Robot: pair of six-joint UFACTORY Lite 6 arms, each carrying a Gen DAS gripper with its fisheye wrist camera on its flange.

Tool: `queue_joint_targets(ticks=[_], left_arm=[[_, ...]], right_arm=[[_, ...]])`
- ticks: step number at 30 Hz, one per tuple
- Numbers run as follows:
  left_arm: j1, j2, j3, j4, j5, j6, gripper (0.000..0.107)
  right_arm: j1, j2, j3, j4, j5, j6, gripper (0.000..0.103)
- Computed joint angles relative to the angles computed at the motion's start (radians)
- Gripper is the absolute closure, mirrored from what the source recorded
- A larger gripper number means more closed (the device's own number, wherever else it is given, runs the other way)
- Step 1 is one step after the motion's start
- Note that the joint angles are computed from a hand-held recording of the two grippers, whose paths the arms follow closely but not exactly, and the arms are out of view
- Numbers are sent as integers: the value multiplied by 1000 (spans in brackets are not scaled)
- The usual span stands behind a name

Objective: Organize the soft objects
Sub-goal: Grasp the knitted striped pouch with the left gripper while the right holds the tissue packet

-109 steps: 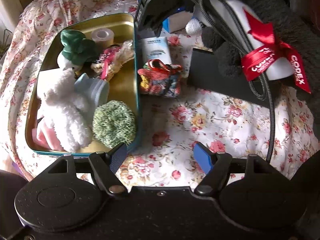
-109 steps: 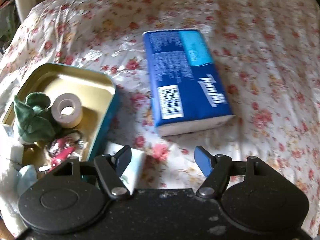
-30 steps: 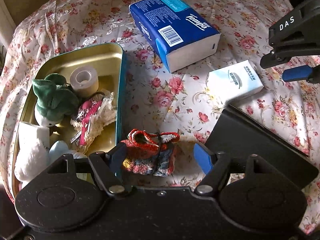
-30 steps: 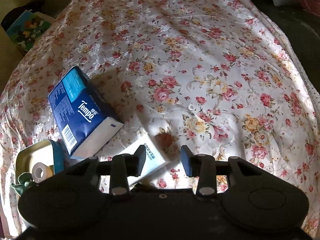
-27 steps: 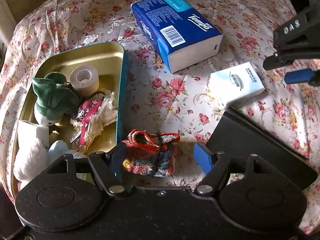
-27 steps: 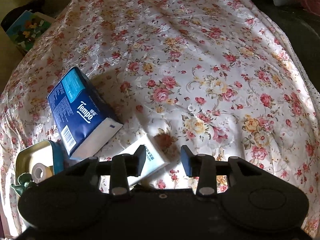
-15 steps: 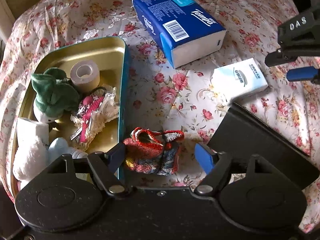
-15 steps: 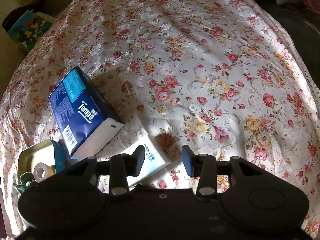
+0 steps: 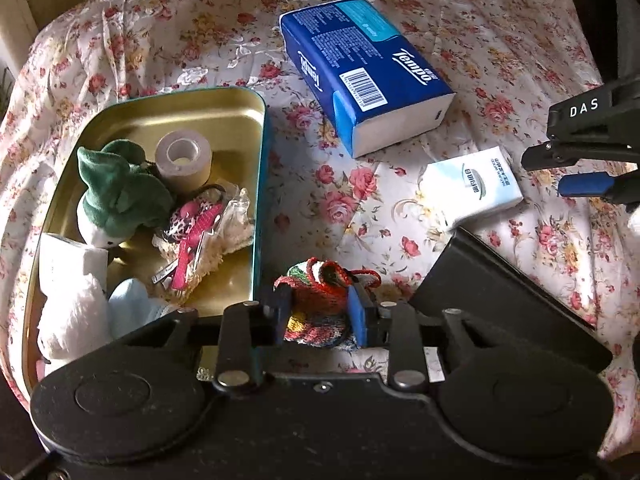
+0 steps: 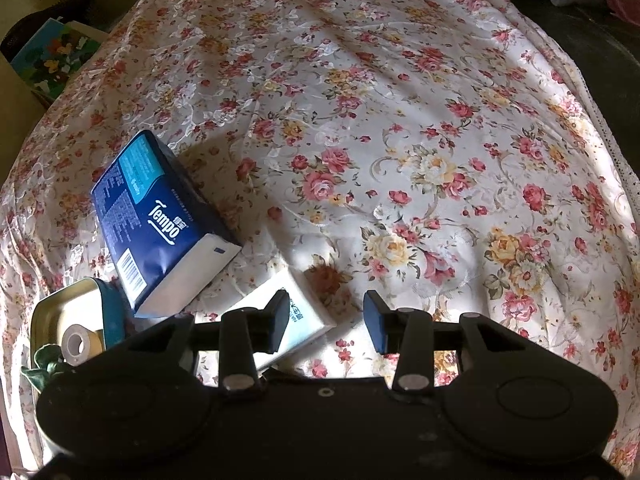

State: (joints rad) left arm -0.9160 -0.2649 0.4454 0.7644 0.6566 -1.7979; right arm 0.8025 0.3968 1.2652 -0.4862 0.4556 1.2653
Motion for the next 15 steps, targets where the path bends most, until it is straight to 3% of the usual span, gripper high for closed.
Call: queue_joint_targets(ticks=[4,10,12,15], left_arm=[[-9,40,0,30,-17,-29,60],[-156,101,71,80,8,-61,53],[-133,16,30,26,-135,14,53],[-43,-112,-91,-273,-443,267,56]], right_arm=[[5,10,11,17,4,-16,63],[4,19,16,26,2,-32,62],[1,17,14,17,4,-23,62],[-4,15,12,17,4,-26,61]])
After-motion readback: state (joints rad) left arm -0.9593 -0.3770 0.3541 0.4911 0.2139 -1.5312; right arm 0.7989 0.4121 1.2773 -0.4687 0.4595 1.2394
